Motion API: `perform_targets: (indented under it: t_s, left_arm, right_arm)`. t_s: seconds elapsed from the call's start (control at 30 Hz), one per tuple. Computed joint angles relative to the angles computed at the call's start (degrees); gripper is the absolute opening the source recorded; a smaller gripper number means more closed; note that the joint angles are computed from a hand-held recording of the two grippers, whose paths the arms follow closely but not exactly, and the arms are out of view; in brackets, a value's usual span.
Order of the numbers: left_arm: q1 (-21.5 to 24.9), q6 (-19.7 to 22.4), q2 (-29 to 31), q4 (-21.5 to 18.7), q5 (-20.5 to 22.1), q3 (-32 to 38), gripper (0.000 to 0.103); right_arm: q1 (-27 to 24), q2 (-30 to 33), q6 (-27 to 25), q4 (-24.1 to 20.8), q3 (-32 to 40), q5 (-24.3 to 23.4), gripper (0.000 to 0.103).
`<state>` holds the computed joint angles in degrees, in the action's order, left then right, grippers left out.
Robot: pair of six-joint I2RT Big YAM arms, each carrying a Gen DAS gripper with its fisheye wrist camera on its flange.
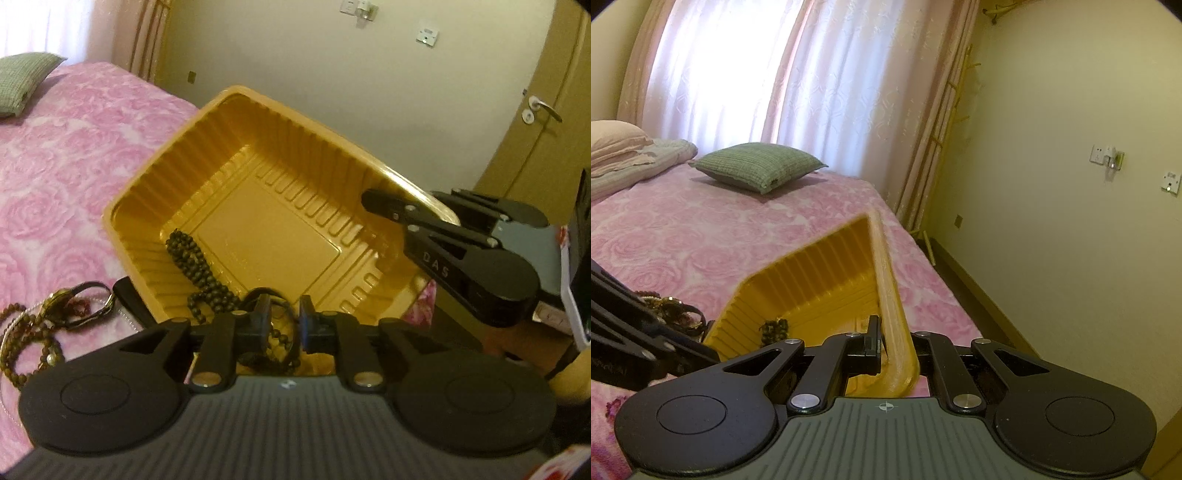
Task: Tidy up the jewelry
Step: 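Carry the black watch into the tray with the left tool and release, then grasp the pearl strand with the left tool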
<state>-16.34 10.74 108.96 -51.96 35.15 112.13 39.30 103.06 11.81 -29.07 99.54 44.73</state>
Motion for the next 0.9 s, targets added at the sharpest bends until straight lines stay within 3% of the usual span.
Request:
perform_targets:
  t_s: [0.13,0.6,0.9]
  left_arm:
    - [1.26,-1.66,-1.68,2.24,-2.13,-2.35,0.013]
    - [9.15,-6.46,-9.91,14.07,-17.62,-16.29,0.017]
    - [11.27,-6.68,-11.35,16.98,-20.45,-22.10,0.018]
  right_arm:
    - [-0.06,-0.24,0.44,-0.19,-0.29,-0.24,0.006]
    - [-0.24,-0.53,0.14,-0.28,-0.54,-0.26,0.006]
    - [-0.12,-0.26,-0.06,-0.46,-0.30,0.14,0.006]
